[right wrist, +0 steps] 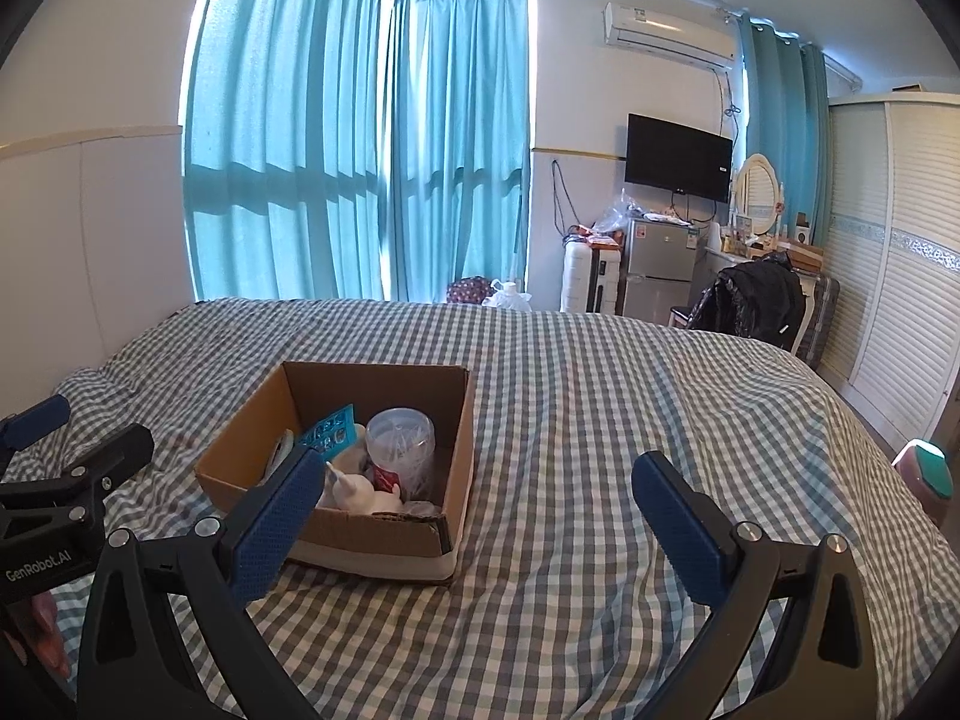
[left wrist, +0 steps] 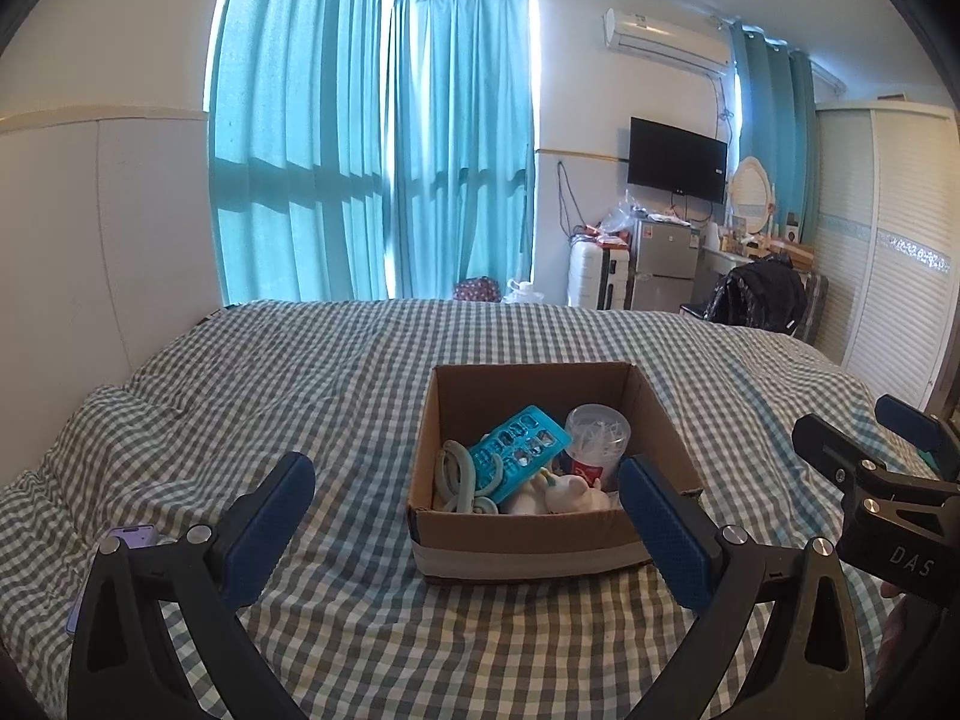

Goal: Organize objects

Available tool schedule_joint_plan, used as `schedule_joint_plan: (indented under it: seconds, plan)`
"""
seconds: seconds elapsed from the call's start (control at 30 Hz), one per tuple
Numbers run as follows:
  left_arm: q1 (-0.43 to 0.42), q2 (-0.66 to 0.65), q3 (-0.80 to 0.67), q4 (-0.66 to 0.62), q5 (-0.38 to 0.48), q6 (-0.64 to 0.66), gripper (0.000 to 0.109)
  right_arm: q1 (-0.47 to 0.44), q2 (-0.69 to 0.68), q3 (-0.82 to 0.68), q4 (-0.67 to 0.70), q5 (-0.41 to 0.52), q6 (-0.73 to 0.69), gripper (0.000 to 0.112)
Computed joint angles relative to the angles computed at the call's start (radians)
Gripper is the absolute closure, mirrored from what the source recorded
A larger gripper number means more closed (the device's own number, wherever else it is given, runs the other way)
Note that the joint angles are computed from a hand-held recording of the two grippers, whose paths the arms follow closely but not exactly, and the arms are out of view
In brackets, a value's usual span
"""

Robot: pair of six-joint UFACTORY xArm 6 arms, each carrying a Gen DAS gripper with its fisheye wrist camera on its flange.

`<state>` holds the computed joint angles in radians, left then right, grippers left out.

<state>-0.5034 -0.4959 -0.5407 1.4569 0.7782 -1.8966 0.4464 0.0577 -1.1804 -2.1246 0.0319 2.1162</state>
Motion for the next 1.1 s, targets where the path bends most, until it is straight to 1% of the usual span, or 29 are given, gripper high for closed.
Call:
schedule_joint_plan:
  seconds: [0.1, 0.43, 1.1]
  plan:
    - [-0.01, 0.007, -0.007, -0.011, 0.013, 0.013, 0.006, 0.0, -0.002, 0.005, 0.011, 0.005, -0.009, 0.01]
    - [-0.015, 0.016, -0.015, -0.026, 0.018, 0.029, 0.006, -0.005, 0.001, 0.005, 0.042, -0.006, -0.042, 0.01]
    - [-0.023, 0.011, -0.006, -0.044, 0.033, 0.04, 0.006, 0.003, 0.001, 0.022, 0.092, 0.003, -0.088, 0.01]
